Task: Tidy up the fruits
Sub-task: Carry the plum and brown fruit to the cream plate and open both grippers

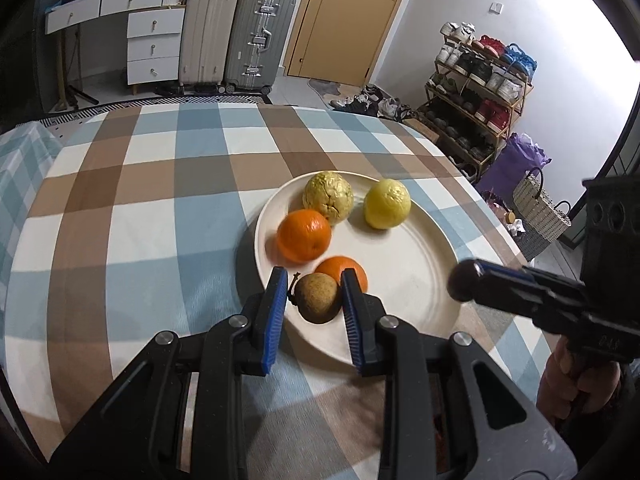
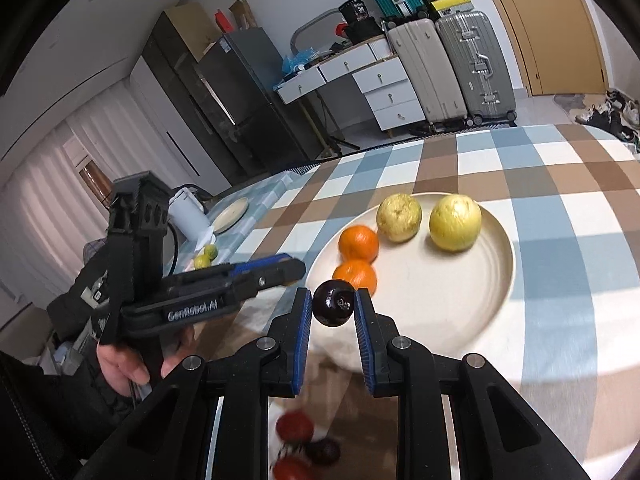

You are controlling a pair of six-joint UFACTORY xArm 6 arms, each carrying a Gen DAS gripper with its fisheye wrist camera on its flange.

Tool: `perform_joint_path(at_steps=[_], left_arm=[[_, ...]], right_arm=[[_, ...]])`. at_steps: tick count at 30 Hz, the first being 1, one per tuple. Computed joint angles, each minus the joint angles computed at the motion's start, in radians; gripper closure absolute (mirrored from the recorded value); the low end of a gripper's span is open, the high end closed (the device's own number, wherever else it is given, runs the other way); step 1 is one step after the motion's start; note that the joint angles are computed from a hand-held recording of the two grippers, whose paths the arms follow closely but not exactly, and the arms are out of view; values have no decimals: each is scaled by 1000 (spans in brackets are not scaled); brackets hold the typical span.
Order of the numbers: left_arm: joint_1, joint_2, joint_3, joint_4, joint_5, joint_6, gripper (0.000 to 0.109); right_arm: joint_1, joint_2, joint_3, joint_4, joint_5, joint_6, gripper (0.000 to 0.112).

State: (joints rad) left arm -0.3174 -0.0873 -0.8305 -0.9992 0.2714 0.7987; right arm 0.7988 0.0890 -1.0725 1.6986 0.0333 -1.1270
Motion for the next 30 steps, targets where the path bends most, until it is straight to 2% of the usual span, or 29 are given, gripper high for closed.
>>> perform_joint_path(at_steps=[7, 15, 24, 28, 30], left_arm=[[16, 103, -96, -19, 27, 31, 84], [21, 134, -118, -43, 37, 64, 84], [12, 151, -123, -80, 14, 87, 84], [8, 162, -135, -115, 12, 122, 84], [6, 164, -136, -83, 4, 100, 79]], right_arm=[[-66, 115, -109, -195, 81, 197, 90], [-111, 209, -193, -302, 124, 329, 90], [-118, 263, -231, -431, 136, 456, 90], [-121, 280, -237, -529, 135, 550, 89], [-126, 286, -243, -552, 144, 577, 88]])
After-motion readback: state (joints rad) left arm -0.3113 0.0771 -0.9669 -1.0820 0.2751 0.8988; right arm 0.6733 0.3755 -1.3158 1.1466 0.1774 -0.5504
